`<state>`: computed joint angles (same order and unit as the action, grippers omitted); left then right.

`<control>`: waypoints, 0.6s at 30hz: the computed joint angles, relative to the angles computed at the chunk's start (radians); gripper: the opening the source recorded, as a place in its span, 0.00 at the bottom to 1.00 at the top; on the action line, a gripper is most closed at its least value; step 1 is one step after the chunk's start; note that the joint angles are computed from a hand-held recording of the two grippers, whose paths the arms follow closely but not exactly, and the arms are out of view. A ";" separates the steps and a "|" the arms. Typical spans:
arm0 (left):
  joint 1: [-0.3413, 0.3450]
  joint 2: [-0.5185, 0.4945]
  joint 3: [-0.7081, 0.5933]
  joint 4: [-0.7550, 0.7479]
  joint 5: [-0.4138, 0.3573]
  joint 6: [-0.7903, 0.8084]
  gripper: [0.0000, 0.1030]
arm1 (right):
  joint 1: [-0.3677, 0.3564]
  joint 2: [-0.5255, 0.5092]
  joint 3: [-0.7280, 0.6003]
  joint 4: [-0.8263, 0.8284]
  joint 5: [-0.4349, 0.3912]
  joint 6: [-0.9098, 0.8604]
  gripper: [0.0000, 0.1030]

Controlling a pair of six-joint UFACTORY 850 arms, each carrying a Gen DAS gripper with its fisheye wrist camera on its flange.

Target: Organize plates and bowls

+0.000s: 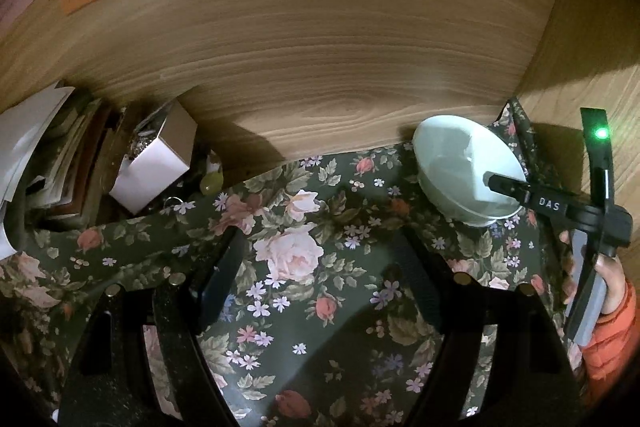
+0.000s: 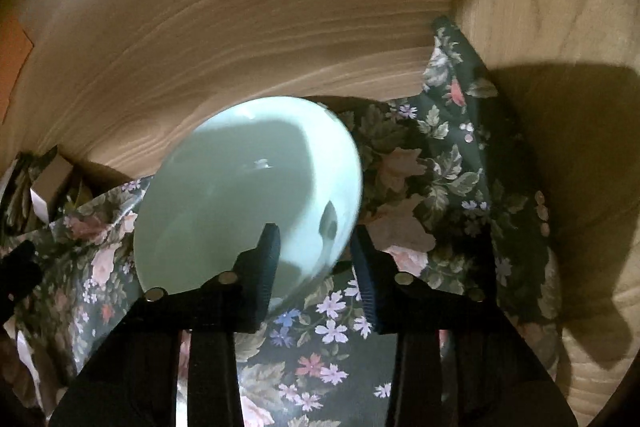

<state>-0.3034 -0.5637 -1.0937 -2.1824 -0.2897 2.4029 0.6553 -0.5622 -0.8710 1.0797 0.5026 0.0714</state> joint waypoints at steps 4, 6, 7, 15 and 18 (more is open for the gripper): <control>0.004 -0.001 -0.001 0.010 -0.006 -0.016 0.75 | 0.010 -0.003 -0.019 0.079 -0.007 -0.109 0.28; 0.005 -0.002 -0.002 0.028 -0.008 -0.036 0.75 | 0.020 0.000 -0.018 0.061 -0.010 -0.104 0.27; 0.006 -0.001 -0.001 0.035 -0.008 -0.043 0.75 | 0.025 -0.002 -0.023 0.056 -0.013 -0.107 0.27; -0.005 -0.007 0.004 0.085 0.043 -0.084 0.75 | 0.101 -0.009 -0.056 0.003 -0.050 -0.146 0.23; -0.005 -0.012 0.008 0.117 0.059 -0.102 0.75 | 0.136 -0.019 -0.074 -0.010 -0.061 -0.160 0.23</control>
<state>-0.3082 -0.5761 -1.0854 -2.0658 -0.2312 2.3011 0.7909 -0.5811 -0.9452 1.0701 0.4419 -0.0885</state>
